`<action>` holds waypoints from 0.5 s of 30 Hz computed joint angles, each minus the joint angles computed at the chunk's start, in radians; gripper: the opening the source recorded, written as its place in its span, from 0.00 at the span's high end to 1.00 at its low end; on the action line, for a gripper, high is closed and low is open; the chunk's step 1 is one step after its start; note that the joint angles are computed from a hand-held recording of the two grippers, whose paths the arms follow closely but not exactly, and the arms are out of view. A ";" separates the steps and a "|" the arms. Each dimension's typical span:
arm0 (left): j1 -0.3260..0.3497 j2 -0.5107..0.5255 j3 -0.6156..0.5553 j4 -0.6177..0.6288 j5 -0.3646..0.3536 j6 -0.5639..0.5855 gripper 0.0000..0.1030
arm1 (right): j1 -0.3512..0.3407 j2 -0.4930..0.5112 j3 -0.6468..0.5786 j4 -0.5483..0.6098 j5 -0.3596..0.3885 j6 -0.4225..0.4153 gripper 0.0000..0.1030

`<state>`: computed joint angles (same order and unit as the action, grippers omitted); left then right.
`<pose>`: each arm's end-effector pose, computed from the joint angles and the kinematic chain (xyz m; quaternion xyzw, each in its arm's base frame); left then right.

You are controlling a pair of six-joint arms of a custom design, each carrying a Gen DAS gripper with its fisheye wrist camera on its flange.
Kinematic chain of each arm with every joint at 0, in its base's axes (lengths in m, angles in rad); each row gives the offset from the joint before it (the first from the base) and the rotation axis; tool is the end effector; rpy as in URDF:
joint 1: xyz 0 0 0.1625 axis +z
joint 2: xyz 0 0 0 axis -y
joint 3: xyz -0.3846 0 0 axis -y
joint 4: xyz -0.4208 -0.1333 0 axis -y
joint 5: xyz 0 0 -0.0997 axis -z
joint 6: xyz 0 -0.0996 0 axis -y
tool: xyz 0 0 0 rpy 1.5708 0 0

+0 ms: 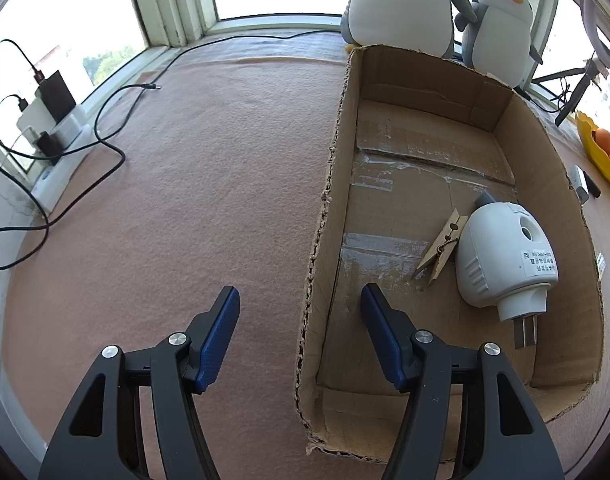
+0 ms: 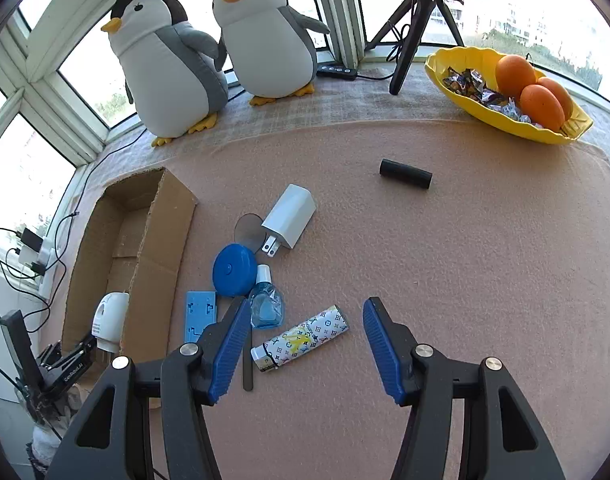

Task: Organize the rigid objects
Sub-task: 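Move the right gripper to the patterned lighter on the table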

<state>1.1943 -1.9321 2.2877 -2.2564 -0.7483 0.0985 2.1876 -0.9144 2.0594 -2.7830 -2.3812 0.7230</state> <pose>0.0540 -0.4244 0.3440 0.1489 0.8942 -0.2037 0.3697 0.3464 -0.3828 0.0222 -0.0620 -0.9165 0.2688 0.2897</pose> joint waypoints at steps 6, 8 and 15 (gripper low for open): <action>-0.002 0.000 0.002 -0.001 0.008 0.002 0.38 | -0.039 -0.018 0.055 -0.038 0.113 0.070 0.47; -0.003 -0.001 0.002 -0.001 0.009 0.002 0.38 | -0.057 -0.013 0.061 -0.056 0.158 0.093 0.47; -0.003 -0.001 0.002 0.000 0.009 -0.002 0.38 | -0.062 0.054 -0.024 0.049 0.128 0.145 0.47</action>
<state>1.1910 -1.9330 2.2899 -2.2562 -0.7394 0.0967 2.1255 -0.8609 2.0358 -2.7335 -2.2532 0.8678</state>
